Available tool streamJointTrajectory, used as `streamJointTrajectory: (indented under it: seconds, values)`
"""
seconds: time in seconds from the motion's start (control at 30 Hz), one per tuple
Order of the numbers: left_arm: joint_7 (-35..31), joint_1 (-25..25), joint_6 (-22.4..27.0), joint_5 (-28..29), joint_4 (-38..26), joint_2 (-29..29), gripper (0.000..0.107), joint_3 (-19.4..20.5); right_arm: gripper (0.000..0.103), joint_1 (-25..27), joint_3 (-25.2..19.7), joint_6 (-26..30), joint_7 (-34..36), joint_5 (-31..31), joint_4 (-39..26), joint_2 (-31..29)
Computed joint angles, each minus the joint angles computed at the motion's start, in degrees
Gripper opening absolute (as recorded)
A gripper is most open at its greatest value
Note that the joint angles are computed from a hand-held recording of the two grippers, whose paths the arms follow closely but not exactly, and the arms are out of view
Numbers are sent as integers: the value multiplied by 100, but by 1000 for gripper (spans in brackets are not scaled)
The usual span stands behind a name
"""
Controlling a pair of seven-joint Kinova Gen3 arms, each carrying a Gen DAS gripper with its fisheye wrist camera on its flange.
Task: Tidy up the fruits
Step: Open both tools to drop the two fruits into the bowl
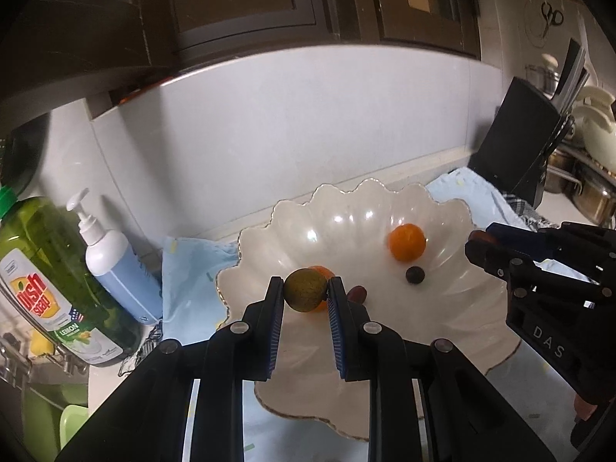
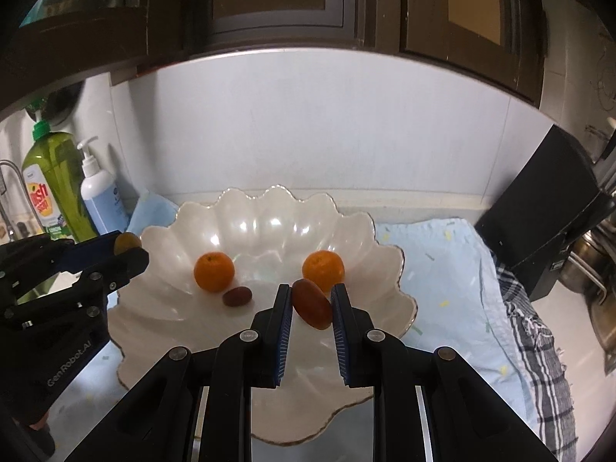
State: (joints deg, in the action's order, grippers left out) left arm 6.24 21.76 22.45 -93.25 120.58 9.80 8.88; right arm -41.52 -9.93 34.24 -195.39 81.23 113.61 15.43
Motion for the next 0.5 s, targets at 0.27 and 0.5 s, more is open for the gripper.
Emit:
streamJointTrajectory:
  seconds: [0.27,0.5]
  values:
    - [-270,60,6,162,-126,167,39,-80,27,-14,78,3,121,-141,-83,125]
    - [-68,95,136,33,-37,84,58,-82,38,-174,74,387,183,-253,-116,114]
